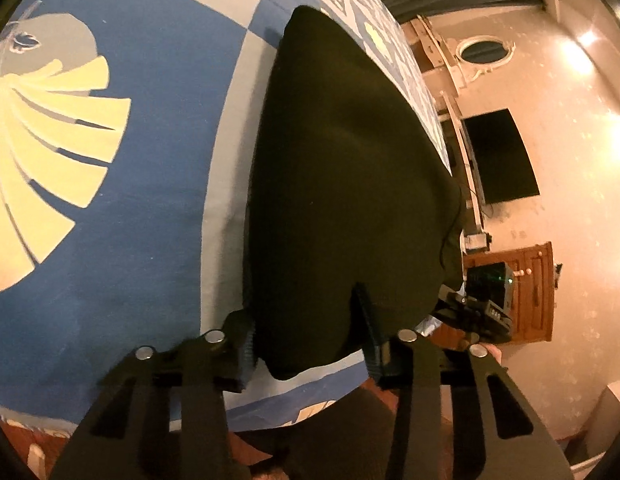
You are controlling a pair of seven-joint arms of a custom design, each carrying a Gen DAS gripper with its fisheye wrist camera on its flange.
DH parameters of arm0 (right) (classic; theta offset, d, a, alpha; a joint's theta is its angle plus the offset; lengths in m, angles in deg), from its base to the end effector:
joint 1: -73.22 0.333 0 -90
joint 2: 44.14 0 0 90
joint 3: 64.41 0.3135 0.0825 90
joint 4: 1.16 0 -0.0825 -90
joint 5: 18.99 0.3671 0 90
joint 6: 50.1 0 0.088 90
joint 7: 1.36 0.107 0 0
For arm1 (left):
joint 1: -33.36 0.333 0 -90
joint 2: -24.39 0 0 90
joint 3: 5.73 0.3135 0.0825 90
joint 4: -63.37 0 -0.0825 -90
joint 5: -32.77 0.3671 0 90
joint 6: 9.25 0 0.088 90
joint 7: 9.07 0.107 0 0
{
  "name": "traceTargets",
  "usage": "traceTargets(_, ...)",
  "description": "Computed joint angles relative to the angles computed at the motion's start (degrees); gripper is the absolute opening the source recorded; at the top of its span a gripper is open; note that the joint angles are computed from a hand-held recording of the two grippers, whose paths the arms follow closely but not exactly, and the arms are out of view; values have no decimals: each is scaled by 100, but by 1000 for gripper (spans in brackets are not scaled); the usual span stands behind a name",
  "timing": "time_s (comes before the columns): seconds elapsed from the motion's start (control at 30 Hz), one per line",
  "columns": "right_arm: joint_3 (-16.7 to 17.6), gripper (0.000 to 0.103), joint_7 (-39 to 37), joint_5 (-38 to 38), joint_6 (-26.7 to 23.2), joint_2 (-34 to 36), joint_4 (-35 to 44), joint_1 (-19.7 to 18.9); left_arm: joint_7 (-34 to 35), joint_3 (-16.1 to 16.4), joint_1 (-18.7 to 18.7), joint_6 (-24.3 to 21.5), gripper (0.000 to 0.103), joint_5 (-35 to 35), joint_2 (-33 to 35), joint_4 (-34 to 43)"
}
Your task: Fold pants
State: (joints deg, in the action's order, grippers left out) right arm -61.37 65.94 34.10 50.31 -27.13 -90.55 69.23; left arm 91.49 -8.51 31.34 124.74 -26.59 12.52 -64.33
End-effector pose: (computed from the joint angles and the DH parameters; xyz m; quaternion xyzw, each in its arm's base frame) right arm 0.6336 0.0568 0.5041 -0.6782 0.5855 0.2809 0.3441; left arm 0.5000 -0.0569 0.5036 0.7465 -0.5121 0.3909 0.1666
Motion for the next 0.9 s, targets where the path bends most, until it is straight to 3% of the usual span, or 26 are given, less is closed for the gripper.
traceTargets(0.37, 153, 37, -47, -67, 50, 385, 539, 70, -658, -101, -159, 859, 35, 471, -598, -612)
traceTargets(0.67, 478, 37, 7, -34, -130, 1001, 1272, 99, -1226, 66, -128, 1027, 35, 807, -1101, -1038)
traceTargets(0.9, 539, 37, -37, 71, -228, 985, 1154, 4, -1458, 136, -161, 1011, 37, 865, -1203, -1172)
